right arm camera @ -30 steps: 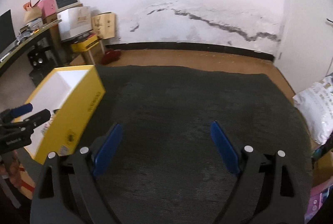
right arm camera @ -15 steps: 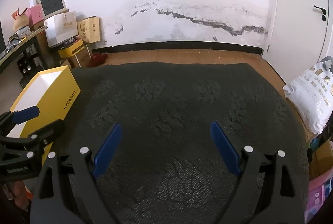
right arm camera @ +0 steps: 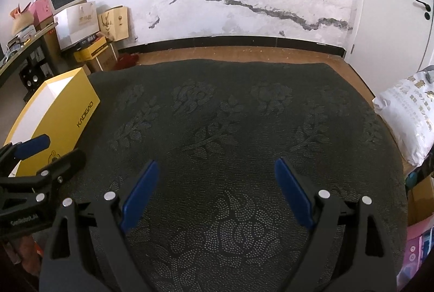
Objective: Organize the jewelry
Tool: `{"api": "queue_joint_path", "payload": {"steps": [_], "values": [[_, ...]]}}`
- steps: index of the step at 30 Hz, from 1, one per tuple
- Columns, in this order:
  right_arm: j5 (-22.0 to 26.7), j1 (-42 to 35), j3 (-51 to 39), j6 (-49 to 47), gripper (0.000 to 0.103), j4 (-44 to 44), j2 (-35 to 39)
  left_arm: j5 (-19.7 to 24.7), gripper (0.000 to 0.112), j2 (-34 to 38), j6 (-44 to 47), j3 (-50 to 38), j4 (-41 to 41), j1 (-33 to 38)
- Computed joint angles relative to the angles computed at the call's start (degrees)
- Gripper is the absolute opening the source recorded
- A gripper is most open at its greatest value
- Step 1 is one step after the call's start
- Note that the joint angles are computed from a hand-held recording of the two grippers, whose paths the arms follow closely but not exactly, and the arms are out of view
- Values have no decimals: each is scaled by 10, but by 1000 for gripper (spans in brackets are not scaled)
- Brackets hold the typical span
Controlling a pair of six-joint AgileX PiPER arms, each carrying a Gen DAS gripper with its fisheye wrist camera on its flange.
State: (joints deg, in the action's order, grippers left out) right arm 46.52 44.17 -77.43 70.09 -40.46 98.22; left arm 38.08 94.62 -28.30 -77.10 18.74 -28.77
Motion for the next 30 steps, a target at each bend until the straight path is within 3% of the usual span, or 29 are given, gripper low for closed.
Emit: {"api": "queue_joint_path", "payload": {"steps": [30], "values": [[13,13,-19,2,84,6,9,-11,93,-9,34,14,-23,19]]}}
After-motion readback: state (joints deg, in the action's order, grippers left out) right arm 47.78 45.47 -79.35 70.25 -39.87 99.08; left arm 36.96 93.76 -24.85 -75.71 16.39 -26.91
